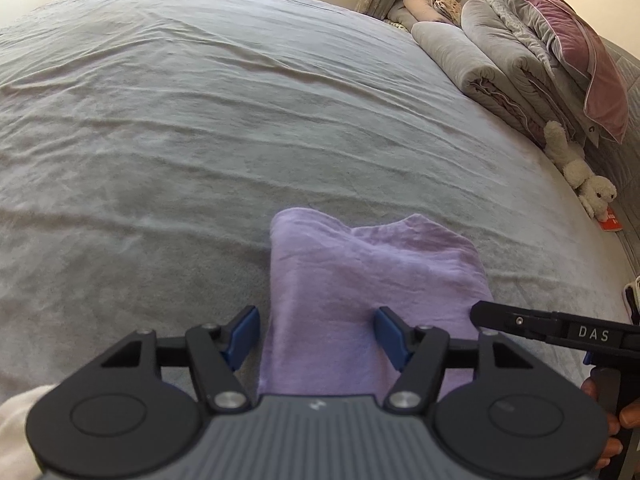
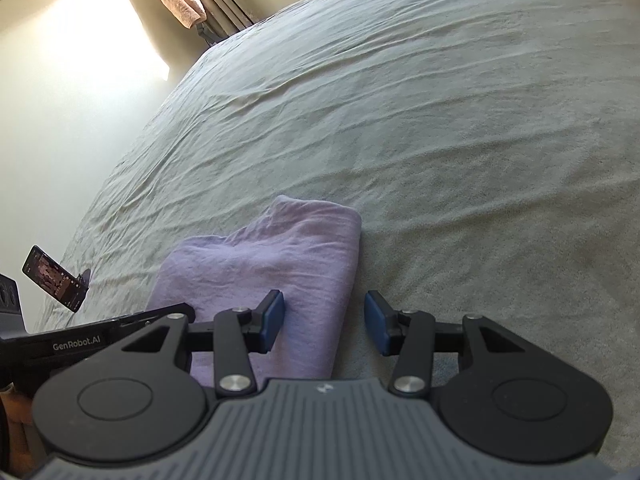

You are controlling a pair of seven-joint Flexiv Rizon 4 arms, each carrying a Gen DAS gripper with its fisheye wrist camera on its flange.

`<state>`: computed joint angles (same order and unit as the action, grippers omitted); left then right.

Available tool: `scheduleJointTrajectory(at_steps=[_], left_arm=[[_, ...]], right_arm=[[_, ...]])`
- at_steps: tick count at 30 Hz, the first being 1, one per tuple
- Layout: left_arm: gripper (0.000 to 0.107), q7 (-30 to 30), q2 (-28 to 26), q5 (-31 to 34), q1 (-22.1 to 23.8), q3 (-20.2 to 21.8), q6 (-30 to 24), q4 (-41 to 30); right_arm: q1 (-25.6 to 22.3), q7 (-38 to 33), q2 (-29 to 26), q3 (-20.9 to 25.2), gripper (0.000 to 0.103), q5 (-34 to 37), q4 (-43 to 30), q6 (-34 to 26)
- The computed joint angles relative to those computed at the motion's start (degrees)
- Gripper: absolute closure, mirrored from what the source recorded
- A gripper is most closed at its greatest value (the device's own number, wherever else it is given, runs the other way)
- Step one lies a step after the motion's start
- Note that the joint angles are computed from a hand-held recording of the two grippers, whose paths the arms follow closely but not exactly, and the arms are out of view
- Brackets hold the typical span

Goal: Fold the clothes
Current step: 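Lower both grippers to the folded sweatshirt's sides and close on them, then lift the folded sweatshirt with both grippers and carry it toward the clothes stack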

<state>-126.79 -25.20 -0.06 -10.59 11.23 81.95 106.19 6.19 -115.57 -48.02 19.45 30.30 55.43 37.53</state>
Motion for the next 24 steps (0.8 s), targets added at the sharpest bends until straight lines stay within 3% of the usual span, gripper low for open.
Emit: scheduleJointTrajectory(at_steps=[8, 15, 18, 20, 24], left_arm=[[0.045, 0.53, -2.16, -0.84, -1.17, 1.08, 7.92, 1.38], [0.055, 0.78, -4.0, -2.07, -7.31, 7.55, 11.03, 1.54], [0.066, 0.55, -4.93, -3.95, -9.43, 9.48, 13.71, 2.31], [0.073, 0.49, -5.71, -5.51, -11.82, 11.82, 14.89, 2.44], [0.077, 0.71, -7.29, -9.06, -16.83, 16.74, 16.49, 2.38]], right_arm=[[-0.42, -4.39, 0.02, 1.63, 0.053, 2.39, 2.17, 5.09], [-0.15, -10.55, 0.66, 3.08, 0.053, 3.53, 5.36, 11.11], [0.04, -13.6, 1.17, 3.58, 0.062, 3.19, 6.86, 13.18], [-0.19, -14.74, 1.25, 4.15, 0.076, 3.48, 7.24, 13.59], [-0.1, -15.83, 2.03, 4.69, 0.079, 4.36, 8.83, 16.88]])
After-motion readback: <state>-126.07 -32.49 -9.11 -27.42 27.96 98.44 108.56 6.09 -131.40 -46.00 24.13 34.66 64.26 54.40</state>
